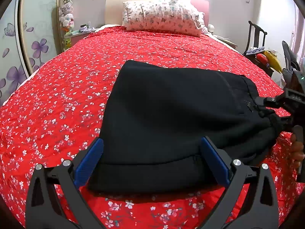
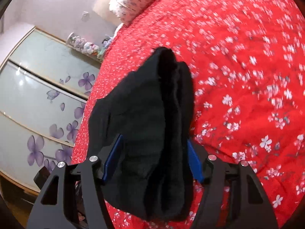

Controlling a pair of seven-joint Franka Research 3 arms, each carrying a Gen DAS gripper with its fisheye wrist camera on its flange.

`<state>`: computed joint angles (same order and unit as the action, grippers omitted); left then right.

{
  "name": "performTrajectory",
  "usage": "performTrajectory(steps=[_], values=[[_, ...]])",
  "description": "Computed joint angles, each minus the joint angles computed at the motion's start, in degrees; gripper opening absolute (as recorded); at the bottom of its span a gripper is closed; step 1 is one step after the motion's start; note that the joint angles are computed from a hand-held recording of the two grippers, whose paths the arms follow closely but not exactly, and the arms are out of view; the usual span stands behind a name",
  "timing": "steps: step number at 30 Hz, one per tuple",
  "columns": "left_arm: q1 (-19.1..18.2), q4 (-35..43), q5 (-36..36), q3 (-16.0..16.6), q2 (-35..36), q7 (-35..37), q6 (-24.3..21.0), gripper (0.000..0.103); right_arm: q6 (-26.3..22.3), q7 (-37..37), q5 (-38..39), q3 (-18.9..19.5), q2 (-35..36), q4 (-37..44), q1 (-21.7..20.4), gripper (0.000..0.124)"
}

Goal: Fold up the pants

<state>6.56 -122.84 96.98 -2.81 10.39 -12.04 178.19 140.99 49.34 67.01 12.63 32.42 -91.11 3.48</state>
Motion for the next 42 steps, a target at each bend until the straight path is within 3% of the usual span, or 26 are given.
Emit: performTrajectory(steps=[4, 9, 13, 17, 20, 23, 27, 29, 32, 35, 37, 39, 42], values=[[0.0, -0.1, -0.6, 0.1, 0.0, 0.3, 0.0, 0.101, 0.5, -4.2, 2.2, 0.7, -0.8, -0.5, -0.2, 0.065], [-0.1, -0.1, -0.7, 0.1, 0.1, 0.4, 0.0, 0.101, -1.3, 3.3, 0.2, -0.3, 2.4, 2.6, 0.0, 0.064], [0.0, -0.1, -0.1, 0.2, 0.1, -0.1, 0.2, 0.101, -0.6, 4.0, -0.6, 0.3, 3.4, 3.1, -0.2, 0.063], [0.1, -0.1, 0.1, 0.0, 0.1, -0.3, 0.1, 0.101, 1.8, 1.0, -0.3, 1.0, 2.3, 2.1, 0.0, 0.050], [0.0, -0.4, -1.4, 0.2, 0.0, 0.9, 0.0, 0.101, 5.9, -1.2, -2.4, 0.5, 0.2, 0.5, 2.0, 0.050], [-0.2, -0.7, -3.0, 0.4, -0.1, 2.2, -0.2, 0.101, 14.0, -1.7, -9.1, -1.2, -2.6, -2.5, 6.5, 0.050], [-0.7, -1.1, -6.0, 1.0, -0.1, 4.7, -0.5, 0.101, 20.4, -2.2, -15.1, -1.1, -5.0, -6.0, 8.5, 0.050], [-1.0, -1.1, -6.9, 1.4, 0.1, 5.4, -0.3, 0.101, 18.6, -2.2, -14.0, 0.5, -4.6, -5.4, 6.6, 0.050], [-1.4, -0.8, -5.7, 1.8, 0.1, 4.4, -0.2, 0.101, 8.7, 3.8, -9.0, 1.5, -0.6, -0.5, 2.2, 0.050], [-1.6, -0.8, -5.4, 1.7, 0.1, 4.3, -0.6, 0.101, 2.1, 2.6, 0.1, 3.9, 2.2, 1.6, -2.5, 0.045], [-1.5, -0.8, -5.3, 1.7, 0.1, 4.1, -0.3, 0.101, 2.4, -0.8, 2.6, 3.8, 1.1, 0.7, -2.4, 0.038], [-1.4, -0.9, -5.8, 1.8, 0.1, 4.2, -0.2, 0.101, 5.7, -8.2, 3.7, 3.6, -1.5, -1.3, -0.8, 0.038], [-1.2, -0.9, -5.2, 2.0, 0.0, 3.0, 0.4, 0.101, 7.0, -12.8, 6.1, 2.9, -3.0, -2.5, 0.5, 0.037]])
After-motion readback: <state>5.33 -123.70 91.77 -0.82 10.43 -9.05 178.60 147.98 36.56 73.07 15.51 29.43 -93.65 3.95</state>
